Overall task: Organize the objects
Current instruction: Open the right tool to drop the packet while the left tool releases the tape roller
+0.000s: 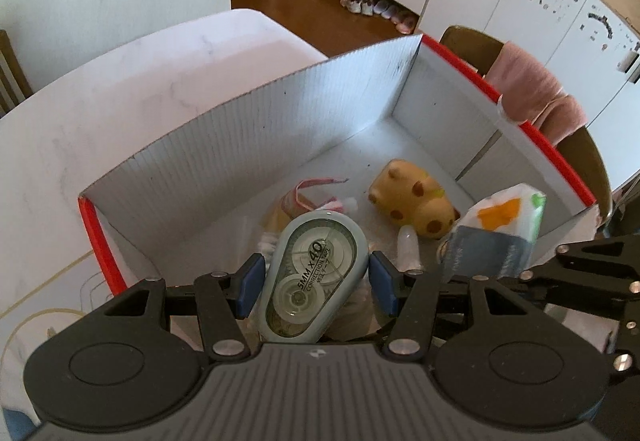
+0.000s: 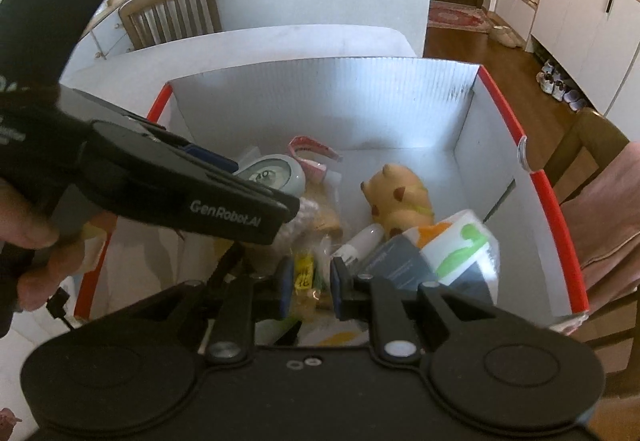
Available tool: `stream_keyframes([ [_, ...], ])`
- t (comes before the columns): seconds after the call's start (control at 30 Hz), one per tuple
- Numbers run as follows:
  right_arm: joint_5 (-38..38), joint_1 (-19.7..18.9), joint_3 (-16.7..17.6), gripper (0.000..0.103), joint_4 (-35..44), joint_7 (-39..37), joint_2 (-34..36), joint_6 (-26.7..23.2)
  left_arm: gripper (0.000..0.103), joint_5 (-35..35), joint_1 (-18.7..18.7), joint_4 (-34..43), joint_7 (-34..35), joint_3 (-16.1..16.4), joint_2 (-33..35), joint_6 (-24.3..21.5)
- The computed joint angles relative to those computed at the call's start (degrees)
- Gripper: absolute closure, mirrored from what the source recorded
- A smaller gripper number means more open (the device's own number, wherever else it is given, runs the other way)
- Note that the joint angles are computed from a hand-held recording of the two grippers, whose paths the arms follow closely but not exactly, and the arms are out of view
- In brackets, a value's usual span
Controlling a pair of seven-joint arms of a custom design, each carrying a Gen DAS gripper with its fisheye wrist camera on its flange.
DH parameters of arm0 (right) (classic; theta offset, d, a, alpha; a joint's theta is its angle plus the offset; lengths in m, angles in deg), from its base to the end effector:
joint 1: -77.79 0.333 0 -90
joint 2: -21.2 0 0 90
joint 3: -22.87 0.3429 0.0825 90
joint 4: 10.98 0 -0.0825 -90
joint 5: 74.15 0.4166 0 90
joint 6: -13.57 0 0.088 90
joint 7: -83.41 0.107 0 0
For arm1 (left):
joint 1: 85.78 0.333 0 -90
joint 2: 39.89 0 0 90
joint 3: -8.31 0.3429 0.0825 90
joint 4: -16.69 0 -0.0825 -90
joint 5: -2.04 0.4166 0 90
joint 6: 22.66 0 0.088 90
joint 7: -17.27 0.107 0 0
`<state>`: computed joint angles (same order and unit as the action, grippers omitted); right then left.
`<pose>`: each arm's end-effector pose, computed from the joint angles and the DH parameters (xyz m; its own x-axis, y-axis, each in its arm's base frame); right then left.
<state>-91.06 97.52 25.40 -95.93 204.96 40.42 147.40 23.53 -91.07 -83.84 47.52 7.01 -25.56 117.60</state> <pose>0.6927 0.2729 0.5590 -0.0148 -0.9997 -0.0169 -0.8414 0.0216 -0.5399 0.6984 -0.0791 0.4857 0.5977 -0.7845 0.1652 -0.6488 -0.5944 -0.4751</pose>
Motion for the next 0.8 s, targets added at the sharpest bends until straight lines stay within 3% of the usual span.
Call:
stream_keyframes([
  [0.27, 2.33, -0.67, 0.96, 0.084, -5.6, -0.72, -3.86, 4.87, 0.047, -0.14, 0.1, -0.39, 0.27, 0.11, 0.13, 0.72],
  [0.8, 1.33, -1.01, 1.16, 0.08, -14.3, 3.72, -11.18, 14.68, 0.039, 8.65, -0.3, -8.66, -6.38, -0.43, -7.06, 9.79],
])
